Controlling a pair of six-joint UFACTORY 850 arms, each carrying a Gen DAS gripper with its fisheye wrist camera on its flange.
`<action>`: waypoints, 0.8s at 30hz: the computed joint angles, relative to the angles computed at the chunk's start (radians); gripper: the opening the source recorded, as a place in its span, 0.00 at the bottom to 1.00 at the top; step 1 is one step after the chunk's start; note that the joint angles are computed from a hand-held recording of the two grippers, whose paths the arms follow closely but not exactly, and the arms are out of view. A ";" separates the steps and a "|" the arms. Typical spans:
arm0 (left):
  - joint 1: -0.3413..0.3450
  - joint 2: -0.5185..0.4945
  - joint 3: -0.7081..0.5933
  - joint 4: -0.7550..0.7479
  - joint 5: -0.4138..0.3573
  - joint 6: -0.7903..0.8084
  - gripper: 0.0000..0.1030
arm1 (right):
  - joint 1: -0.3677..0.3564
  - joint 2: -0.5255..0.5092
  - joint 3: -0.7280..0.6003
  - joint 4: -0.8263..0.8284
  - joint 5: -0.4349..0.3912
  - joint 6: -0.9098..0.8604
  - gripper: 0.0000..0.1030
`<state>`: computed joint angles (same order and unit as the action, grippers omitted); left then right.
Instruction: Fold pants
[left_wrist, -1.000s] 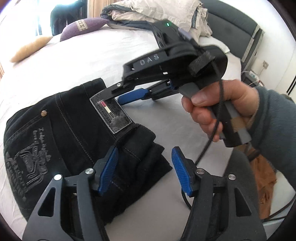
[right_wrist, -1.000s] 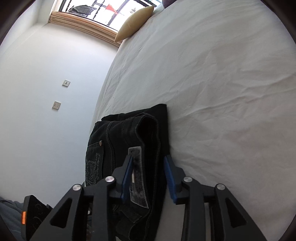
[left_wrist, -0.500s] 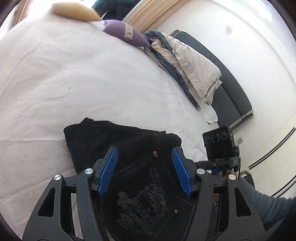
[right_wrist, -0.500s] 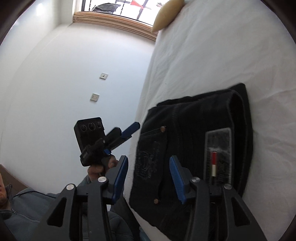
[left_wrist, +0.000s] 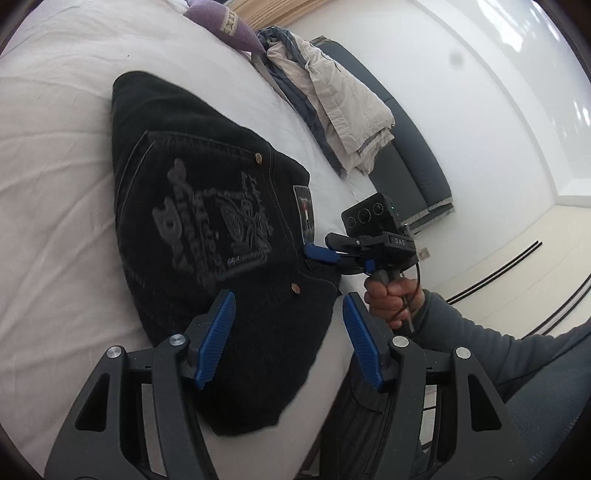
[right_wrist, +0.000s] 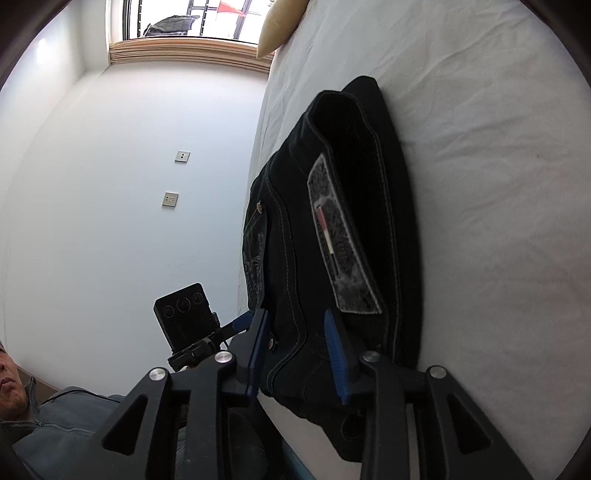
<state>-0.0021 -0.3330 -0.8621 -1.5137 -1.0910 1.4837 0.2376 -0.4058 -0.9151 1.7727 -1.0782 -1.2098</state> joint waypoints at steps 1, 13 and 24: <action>0.012 0.011 0.018 0.012 -0.018 -0.004 0.57 | 0.000 0.012 0.014 -0.004 0.001 -0.003 0.34; 0.076 0.171 0.085 0.124 0.080 -0.084 0.69 | -0.085 0.246 0.155 -0.025 0.192 -0.007 0.72; 0.031 -0.027 -0.140 0.216 0.235 -0.367 0.75 | 0.012 0.004 -0.143 -0.214 0.303 0.171 0.72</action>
<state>0.0285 -0.3599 -1.0024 -1.2980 -0.8558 1.1163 0.2498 -0.4017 -1.0583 1.5582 -0.7751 -1.0386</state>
